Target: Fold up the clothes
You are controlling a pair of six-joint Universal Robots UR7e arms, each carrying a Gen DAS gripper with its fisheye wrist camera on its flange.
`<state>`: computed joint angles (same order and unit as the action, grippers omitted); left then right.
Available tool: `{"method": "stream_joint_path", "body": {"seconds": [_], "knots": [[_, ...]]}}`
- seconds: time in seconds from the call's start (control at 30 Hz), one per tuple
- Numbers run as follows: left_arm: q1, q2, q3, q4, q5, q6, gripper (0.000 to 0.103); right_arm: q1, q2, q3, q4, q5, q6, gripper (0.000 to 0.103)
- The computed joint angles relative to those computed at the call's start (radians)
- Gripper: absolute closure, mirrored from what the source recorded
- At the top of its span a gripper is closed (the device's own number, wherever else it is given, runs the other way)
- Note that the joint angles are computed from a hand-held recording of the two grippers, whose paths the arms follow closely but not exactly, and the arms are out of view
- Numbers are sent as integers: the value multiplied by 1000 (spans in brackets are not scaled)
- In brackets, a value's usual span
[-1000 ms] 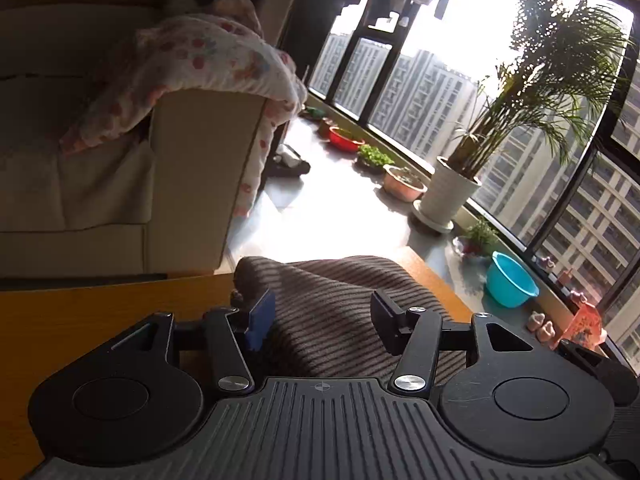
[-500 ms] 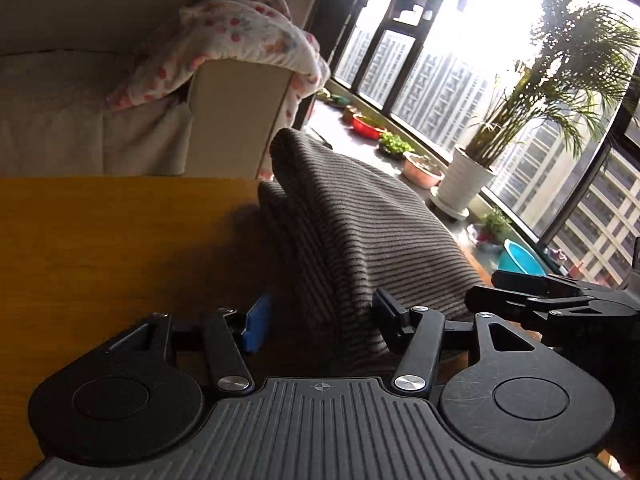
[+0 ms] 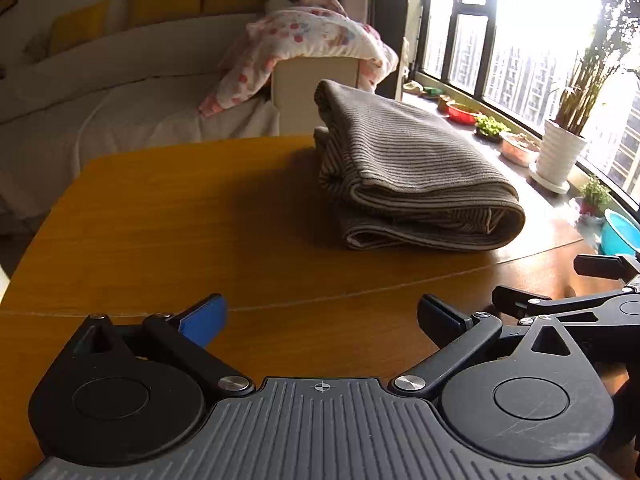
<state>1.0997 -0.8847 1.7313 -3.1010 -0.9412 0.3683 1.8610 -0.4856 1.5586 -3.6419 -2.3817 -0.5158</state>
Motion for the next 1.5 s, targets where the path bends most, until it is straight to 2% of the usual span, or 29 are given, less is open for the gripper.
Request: {"method": "stream_joint_path", "body": {"seconds": [0.13,0.23,0.33,0.43,0.47,0.53,0.7,1.5], "knots": [[-8,57,-19,-91,90,20,0,-13,13,-20,-18,50,-67,0],[-18,50,7,-124,123,33,0,-32,-27,10,51,97,52,0],[-27,14,79,-192,110,168,0,-36,-34,16,58,100,67,0],[-28,-14,123,-211,68,249,0,-35,-32,12,58,97,64,0],[-32,-16,124,-198,72,230,0,-35,-32,12,58,97,64,0],[-26,17,65,-146,88,102,0,-35,-30,10,58,97,64,0],[-13,82,-55,-66,88,7,0,-32,-28,2,67,93,70,0],[-14,87,-62,-61,88,-1,0,-34,-33,13,59,95,67,0]]}}
